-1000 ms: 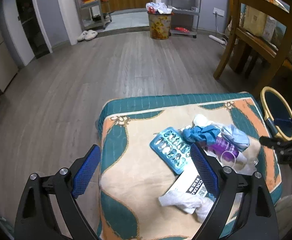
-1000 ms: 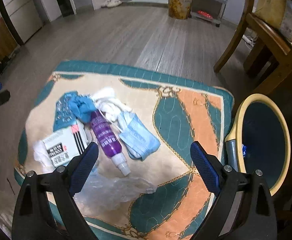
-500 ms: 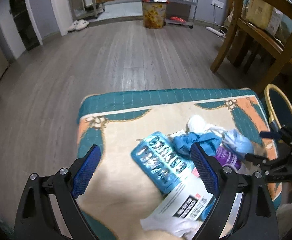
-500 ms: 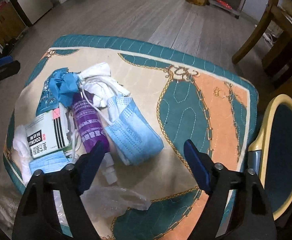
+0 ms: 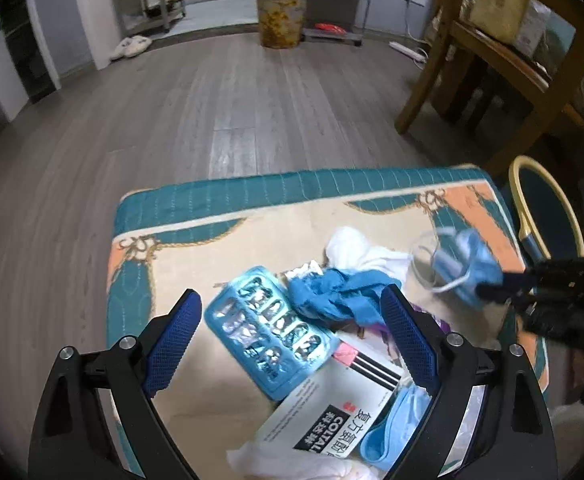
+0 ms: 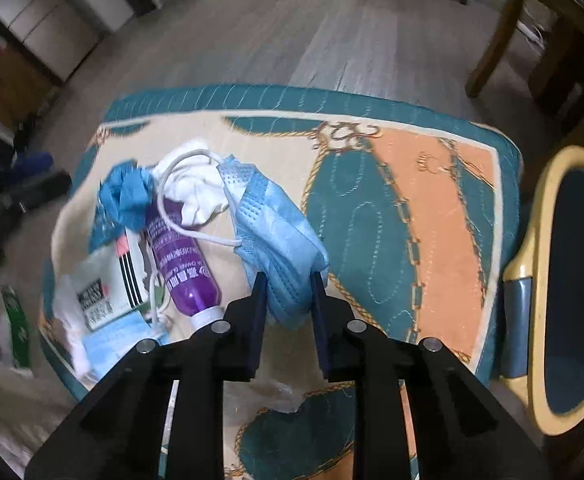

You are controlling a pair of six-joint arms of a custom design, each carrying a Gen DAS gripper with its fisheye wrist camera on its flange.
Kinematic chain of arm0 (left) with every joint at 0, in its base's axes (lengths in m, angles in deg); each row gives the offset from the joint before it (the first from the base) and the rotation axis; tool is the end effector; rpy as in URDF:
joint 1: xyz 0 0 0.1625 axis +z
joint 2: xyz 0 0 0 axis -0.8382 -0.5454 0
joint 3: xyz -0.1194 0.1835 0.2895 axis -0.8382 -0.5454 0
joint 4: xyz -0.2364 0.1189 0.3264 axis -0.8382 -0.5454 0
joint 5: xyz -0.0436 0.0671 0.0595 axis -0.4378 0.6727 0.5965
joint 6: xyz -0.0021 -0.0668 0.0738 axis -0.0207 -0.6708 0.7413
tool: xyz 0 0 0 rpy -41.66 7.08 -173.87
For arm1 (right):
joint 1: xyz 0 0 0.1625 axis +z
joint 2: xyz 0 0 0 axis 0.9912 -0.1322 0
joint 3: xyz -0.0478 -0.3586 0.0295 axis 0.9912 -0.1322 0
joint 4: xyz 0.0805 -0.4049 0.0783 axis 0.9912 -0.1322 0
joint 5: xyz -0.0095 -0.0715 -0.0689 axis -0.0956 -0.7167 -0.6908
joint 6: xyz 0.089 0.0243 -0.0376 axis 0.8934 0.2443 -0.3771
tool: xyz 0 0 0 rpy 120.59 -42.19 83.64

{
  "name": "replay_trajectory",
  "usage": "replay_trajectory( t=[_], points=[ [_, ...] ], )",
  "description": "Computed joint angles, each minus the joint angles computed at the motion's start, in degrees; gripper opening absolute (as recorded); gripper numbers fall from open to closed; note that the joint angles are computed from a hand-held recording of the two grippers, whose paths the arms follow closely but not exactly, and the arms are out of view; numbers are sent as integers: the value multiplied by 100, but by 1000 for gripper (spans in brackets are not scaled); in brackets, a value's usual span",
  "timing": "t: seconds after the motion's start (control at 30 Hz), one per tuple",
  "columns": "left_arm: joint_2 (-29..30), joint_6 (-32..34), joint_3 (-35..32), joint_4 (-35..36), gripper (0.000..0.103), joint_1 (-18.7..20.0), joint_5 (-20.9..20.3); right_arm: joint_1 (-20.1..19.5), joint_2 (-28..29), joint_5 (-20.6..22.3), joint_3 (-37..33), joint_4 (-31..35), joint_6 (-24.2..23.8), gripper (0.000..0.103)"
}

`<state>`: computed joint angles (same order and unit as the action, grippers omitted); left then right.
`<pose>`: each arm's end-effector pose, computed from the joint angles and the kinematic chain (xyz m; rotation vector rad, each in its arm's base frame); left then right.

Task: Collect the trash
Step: 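Grasp the blue face mask with the right tool while the left tool grasps the blue glove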

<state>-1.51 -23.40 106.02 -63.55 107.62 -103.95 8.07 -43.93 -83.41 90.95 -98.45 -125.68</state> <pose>-0.1930 -0.5721 0.0880 0.0285 2.2918 -0.6715 0.0971 -0.6740 0.1261 0.8354 -2.5557 -0.0153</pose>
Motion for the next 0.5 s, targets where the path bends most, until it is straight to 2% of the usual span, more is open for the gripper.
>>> replay_trajectory(
  t=[0.2,0.5],
  points=[
    [221,147,-178,21,90,77,-134,-55,-92,98,-125,52,267,20],
    [507,356,-452,-102,90,238,-488,-65,-103,71,-114,-8,255,20]
  ],
)
